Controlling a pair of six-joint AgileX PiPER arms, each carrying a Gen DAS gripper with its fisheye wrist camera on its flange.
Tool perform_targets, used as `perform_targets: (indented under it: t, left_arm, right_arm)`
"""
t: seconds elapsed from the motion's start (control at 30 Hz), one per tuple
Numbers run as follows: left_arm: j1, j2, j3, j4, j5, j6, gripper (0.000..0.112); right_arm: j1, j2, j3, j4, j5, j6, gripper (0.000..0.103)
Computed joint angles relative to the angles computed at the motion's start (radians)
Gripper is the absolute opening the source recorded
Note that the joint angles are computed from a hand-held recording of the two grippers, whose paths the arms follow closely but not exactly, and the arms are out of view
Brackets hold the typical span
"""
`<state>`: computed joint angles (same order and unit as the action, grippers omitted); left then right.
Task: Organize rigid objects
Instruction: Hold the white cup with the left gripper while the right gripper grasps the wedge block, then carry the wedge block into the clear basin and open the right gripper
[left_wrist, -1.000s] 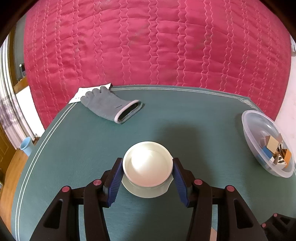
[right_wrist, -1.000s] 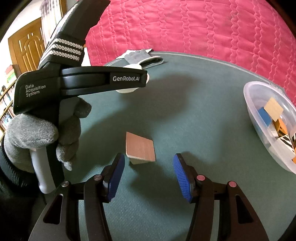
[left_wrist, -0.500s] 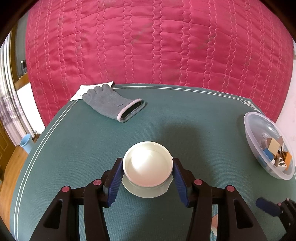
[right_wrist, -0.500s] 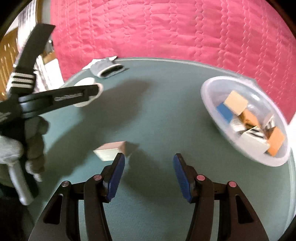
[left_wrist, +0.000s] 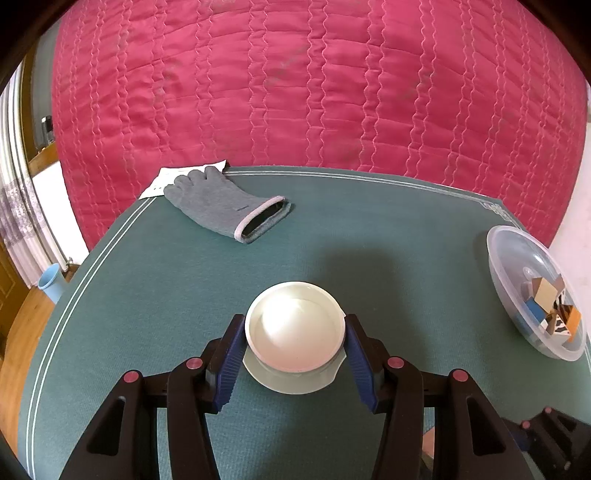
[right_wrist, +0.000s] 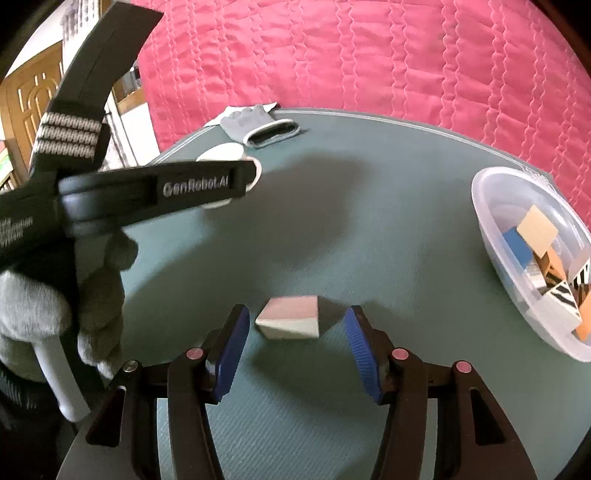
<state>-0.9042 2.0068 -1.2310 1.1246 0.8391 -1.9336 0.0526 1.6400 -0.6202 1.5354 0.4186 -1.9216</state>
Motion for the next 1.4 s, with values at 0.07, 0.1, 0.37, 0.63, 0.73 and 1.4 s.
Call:
perform_targets:
  t: [0.07, 0.1, 0.37, 0.63, 0.73, 1.4]
  left_arm:
    - [0.002, 0.003, -0.004, -0.003, -0.001, 0.004, 0.055]
    - [0.003, 0.004, -0.003, -0.003, -0.002, 0.004, 0.055]
    - [0.001, 0.008, -0.005, -0.004, -0.006, 0.006, 0.055]
    - [0.002, 0.018, -0.015, -0.005, -0.011, 0.017, 0.055]
    - [-0.001, 0.024, -0.023, -0.006, -0.012, 0.025, 0.055]
    - [-0.02, 0.044, -0.051, -0.004, -0.004, 0.051, 0.055]
  right_arm:
    - [0.011, 0.003, -0.004, -0.009, -0.012, 0.005, 0.045]
    - [0.02, 0.003, 0.0, 0.012, -0.023, -0.014, 0.042]
    - [-0.009, -0.02, 0.028, 0.004, 0.015, -0.039, 0.031]
    - [-0.109, -0.068, 0.045, -0.009, 0.084, -0.021, 0.031]
    - [-0.162, -0.081, 0.037, -0.016, 0.111, -0.008, 0.031]
    - [-0.44, -0.064, -0.112, -0.003, 0.153, 0.093, 0.031]
